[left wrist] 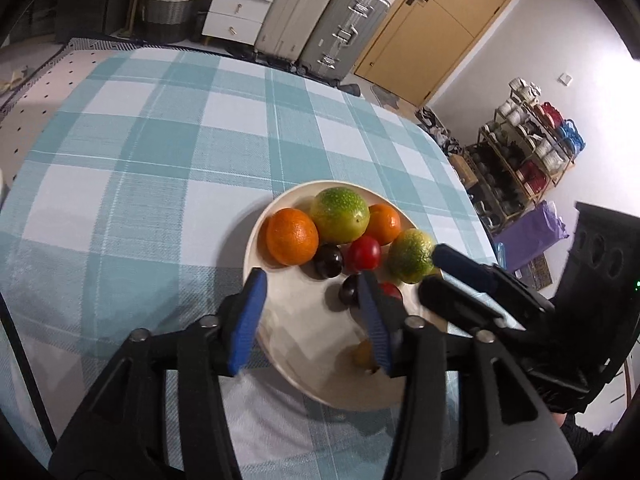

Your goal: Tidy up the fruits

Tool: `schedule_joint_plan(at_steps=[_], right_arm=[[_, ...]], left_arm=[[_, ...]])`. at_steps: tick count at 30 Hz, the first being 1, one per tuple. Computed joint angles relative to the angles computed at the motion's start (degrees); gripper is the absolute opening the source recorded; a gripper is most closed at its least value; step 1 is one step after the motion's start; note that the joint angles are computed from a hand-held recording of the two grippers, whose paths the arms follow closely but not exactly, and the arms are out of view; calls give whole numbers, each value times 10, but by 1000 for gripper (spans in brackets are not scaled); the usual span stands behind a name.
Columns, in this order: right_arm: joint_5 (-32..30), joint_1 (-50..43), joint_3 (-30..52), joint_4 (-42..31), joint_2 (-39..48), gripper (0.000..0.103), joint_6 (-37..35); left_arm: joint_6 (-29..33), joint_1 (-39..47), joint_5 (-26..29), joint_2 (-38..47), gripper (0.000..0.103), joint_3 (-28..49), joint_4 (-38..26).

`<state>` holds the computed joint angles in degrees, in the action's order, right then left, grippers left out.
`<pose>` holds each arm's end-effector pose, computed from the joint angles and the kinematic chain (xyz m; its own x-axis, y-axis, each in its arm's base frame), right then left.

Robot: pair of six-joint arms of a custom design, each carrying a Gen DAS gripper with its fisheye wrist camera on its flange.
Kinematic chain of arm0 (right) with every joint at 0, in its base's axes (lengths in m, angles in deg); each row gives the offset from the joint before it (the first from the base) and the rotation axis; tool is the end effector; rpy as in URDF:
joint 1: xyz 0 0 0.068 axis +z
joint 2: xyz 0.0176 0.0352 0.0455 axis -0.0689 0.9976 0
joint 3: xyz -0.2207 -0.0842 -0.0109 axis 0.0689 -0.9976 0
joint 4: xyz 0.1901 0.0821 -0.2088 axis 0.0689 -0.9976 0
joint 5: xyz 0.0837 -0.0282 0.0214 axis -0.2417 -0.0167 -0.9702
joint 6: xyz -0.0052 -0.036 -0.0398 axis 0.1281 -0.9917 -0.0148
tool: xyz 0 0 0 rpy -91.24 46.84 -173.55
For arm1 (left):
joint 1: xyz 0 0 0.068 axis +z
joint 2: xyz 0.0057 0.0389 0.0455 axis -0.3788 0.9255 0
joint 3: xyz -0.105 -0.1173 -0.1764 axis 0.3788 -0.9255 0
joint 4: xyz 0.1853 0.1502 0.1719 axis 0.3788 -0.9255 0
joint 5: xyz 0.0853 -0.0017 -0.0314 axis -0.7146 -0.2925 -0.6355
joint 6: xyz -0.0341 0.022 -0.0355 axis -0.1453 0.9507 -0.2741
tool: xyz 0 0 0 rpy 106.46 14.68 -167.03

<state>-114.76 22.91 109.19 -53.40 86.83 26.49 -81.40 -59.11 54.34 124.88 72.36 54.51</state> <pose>0.2877 0.1647 0.1452 -0.5984 -0.3490 -0.7212 -0.7250 0.6190 0.3020 0.2483 -0.1747 0.1726 -0.7062 -0.4640 -0.5348 -0.2407 0.8677 -0.4349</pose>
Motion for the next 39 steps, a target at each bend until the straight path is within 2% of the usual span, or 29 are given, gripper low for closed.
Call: schedule_joint_plan(at_steps=[3,6,8,10,14,19,27,33,35,39], right_arm=[[1,-16,-34,3,-52,70,8],[5,-37,-77,14,-115,73,21],[8,-53,-103,14,-161,80,29],[6,-67,-129,14,-208,90,36],[-9,-83,-171,6,-296,99,32],[-1,-85,-219,-10,-407,102,38],[13,-83,-273,-35,-520,103,42],[6,-94,-321,-53,-607,103,55],[-10,-103,-331,-56,-618,103,51],[5,-105,-345,-89,-644,103,28]], left_arm=[[-25,-20,-35,-18,55,4,-36],[-54,-51,-88,-25,55,20,-89],[-74,-73,-120,-27,60,32,-116],[-90,-98,-152,-29,72,41,-136],[-124,-162,-250,-5,81,87,-204],[-163,-215,-325,36,89,146,-281],[-264,-290,-427,110,101,237,-415],[-340,-325,-457,135,102,254,-469],[-390,-339,-468,147,102,258,-504],[-444,-354,-483,153,102,249,-537]])
